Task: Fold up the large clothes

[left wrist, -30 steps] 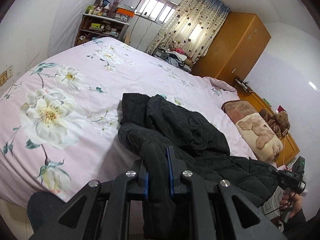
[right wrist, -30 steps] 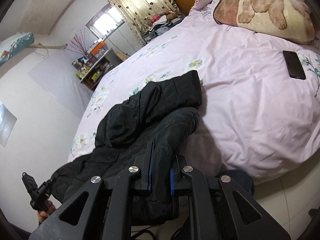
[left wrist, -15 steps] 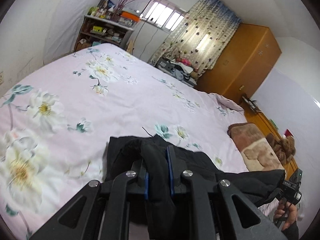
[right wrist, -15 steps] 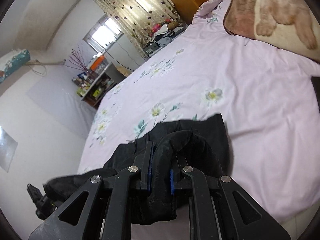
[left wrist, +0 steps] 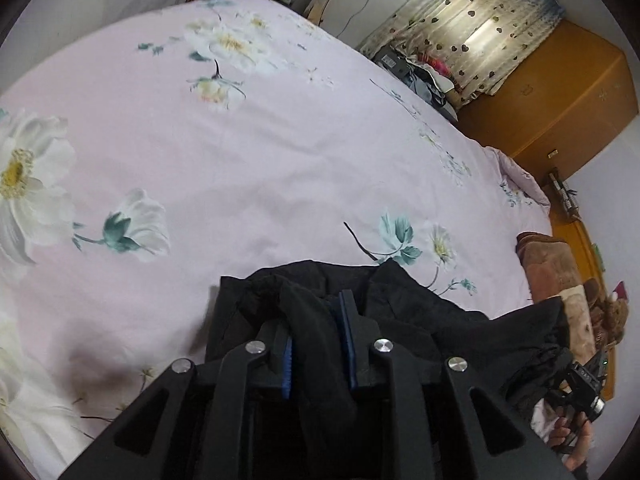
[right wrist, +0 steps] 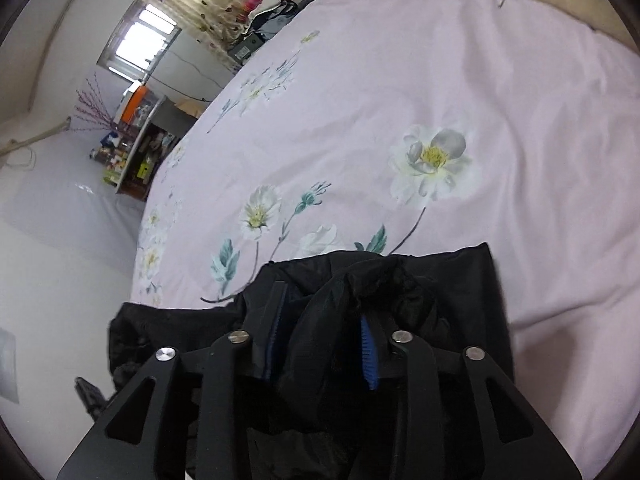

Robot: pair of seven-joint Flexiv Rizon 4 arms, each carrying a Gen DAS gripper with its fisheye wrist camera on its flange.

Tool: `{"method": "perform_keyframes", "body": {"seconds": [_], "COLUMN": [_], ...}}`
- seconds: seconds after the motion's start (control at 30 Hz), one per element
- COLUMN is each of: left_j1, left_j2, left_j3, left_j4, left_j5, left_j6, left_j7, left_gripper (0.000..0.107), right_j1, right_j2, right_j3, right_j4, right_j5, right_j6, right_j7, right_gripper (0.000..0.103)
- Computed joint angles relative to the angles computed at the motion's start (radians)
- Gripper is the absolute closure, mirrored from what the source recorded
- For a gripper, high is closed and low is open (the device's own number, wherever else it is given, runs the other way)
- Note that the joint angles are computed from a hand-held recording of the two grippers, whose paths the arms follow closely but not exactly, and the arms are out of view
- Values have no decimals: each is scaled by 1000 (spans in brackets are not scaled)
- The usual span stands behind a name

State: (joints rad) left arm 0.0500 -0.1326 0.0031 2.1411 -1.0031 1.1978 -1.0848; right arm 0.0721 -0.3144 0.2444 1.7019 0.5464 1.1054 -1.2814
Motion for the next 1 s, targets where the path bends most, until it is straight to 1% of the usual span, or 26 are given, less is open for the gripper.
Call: {"method": "perform_keyframes", "body": {"seconds": [0.03, 0.07, 0.1, 0.13, 0.17, 0.2, 0.23, 0.27, 0.3, 0.33, 0.4, 0.43, 0.5, 0.53, 0.63, 0.7, 0.73, 0.77, 0.8, 0.87, 0.9, 0.93, 0.97, 1.0], "left_j1": [5, 7, 5, 0, -5, -11, -15, -21, -29, -38, -66, -74, -83, -86, -121, -149, -164, -179, -184, -177, -170, -166, -166, -153], "left_j2": [6, 14, 24, 31, 33, 38, 36, 37, 42, 46, 61, 65, 79, 87, 117, 123, 116, 97, 74, 15, -24, -48, -84, -107], "left_j3": [-5, -11, -14, -15, -14, -12, -8, -5, -5, -6, -12, -7, 4, 7, -4, -14, -22, -33, -35, -37, -35, -39, -33, -46], "left_j4": [-3, -4, -5, -8, -17, -20, -27, -30, -28, -26, -23, -23, -13, -7, 25, 45, 51, 53, 48, 22, 4, 0, -12, -18], "left_j5": [-35, -93, -146, -197, -231, -272, -284, -291, -312, -348, -454, -454, -414, -386, -348, -326, -312, -283, -237, -139, -67, -12, 56, 67], "left_j6": [-16, -29, -36, -40, -44, -50, -54, -48, -32, -5, 80, 106, 128, 120, 108, 95, 112, 143, 158, 181, 205, 247, 293, 317], "left_j7": [26, 74, 119, 156, 177, 205, 210, 210, 221, 244, 325, 323, 299, 295, 355, 398, 415, 423, 406, 335, 297, 275, 242, 244], "left_gripper": [80, 77, 70, 61, 57, 52, 51, 50, 46, 39, 36, 35, 35, 35, 35, 35, 35, 35, 35, 35, 35, 35, 35, 35], "right_j1": [-12, -35, -56, -66, -75, -71, -58, -42, -27, -18, 14, 40, 90, 113, 166, 211, 242, 264, 289, 331, 341, 338, 317, 296], "right_j2": [-1, 1, 5, 8, 17, 27, 35, 50, 65, 75, 107, 122, 141, 146, 148, 148, 145, 143, 135, 106, 88, 63, 30, 7], "right_j3": [10, 28, 43, 50, 57, 54, 46, 38, 33, 31, 26, 12, -21, -38, -64, -95, -126, -156, -191, -265, -293, -303, -285, -270], "right_j4": [-10, -24, -38, -49, -50, -43, -36, -18, 1, 14, 58, 87, 147, 177, 248, 309, 341, 366, 383, 392, 387, 370, 343, 325], "right_j5": [26, 76, 130, 171, 217, 235, 231, 214, 195, 180, 113, 47, -91, -166, -342, -491, -589, -676, -765, -928, -983, -1014, -1010, -1010], "right_j6": [-2, -4, -1, 11, 44, 85, 115, 150, 181, 197, 230, 242, 265, 274, 299, 334, 351, 365, 372, 368, 362, 346, 322, 312], "right_j7": [-16, -55, -95, -124, -161, -185, -188, -186, -187, -190, -202, -186, -125, -86, 10, 94, 153, 206, 263, 368, 411, 432, 420, 415], "right_gripper": [61, 52, 42, 37, 33, 32, 32, 32, 32, 32, 32, 32, 32, 32, 32, 33, 33, 33, 33, 33, 33, 33, 33, 33]}}
